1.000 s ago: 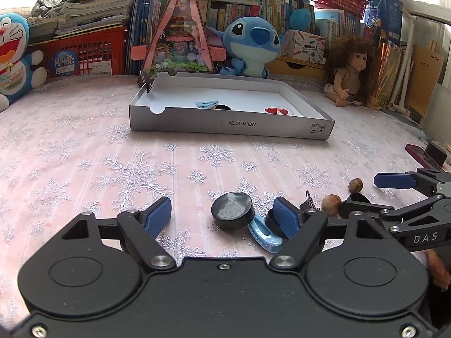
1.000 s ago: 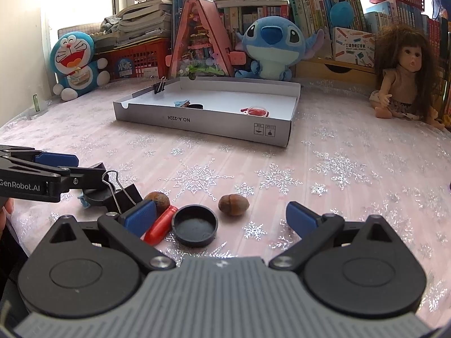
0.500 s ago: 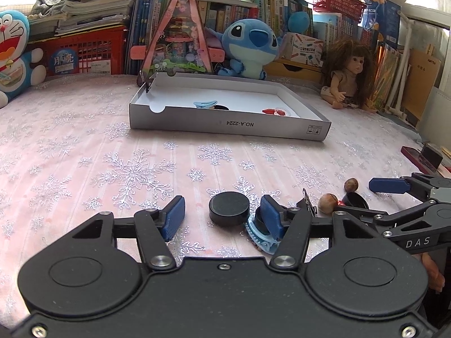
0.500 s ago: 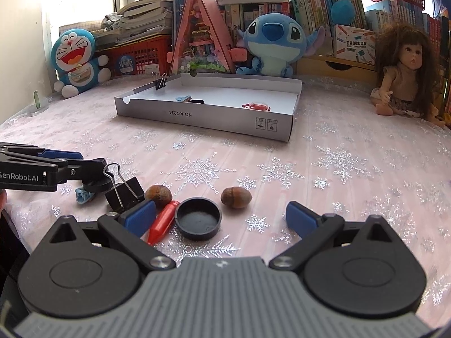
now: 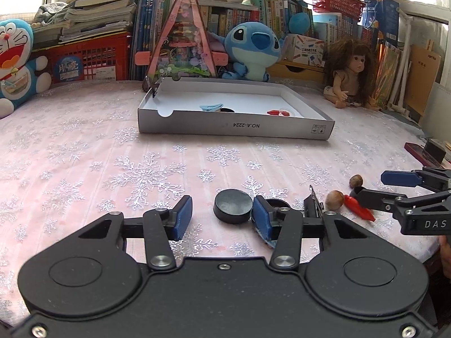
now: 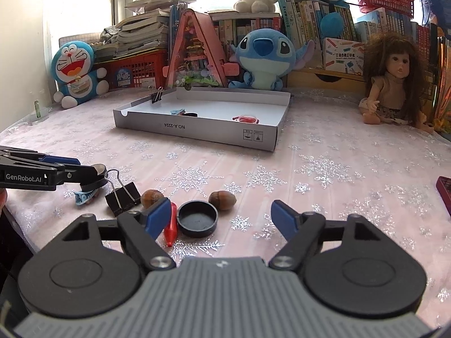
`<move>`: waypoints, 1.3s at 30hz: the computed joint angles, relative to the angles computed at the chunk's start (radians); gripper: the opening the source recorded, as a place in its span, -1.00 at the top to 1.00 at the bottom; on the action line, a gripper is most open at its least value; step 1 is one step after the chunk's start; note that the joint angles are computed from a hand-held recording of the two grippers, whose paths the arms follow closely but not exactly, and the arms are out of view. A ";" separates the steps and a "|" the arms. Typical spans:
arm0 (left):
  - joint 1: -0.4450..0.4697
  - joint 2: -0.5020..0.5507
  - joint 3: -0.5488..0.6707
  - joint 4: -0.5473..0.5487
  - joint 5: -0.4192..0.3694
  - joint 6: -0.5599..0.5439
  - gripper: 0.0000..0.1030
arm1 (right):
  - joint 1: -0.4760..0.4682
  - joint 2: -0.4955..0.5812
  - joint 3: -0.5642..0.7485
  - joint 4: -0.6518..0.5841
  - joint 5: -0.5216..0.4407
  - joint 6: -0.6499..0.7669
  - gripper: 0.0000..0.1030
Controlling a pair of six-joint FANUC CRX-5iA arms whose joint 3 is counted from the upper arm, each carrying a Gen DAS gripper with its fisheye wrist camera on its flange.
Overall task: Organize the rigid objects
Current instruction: 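Close the left gripper on a black lid while the right gripper grasps another black lid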
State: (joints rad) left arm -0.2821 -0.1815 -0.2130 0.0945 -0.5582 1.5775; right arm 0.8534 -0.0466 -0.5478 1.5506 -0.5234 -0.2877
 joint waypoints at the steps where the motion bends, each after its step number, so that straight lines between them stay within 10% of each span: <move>1: 0.001 0.002 0.002 -0.003 -0.002 0.004 0.12 | 0.000 -0.001 -0.001 -0.001 0.001 0.001 -0.56; 8: -0.021 0.015 0.042 -0.105 -0.022 0.085 0.31 | 0.023 0.007 0.000 0.016 -0.077 -0.023 -0.20; 39: -0.047 0.041 0.108 -0.248 -0.095 0.180 0.27 | 0.044 -0.013 -0.017 -0.025 -0.053 0.080 -0.16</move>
State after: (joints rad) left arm -0.3290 -0.1407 -0.1048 -0.1539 -0.6528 1.7576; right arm 0.8972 -0.0600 -0.5649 1.5258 -0.5764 -0.2082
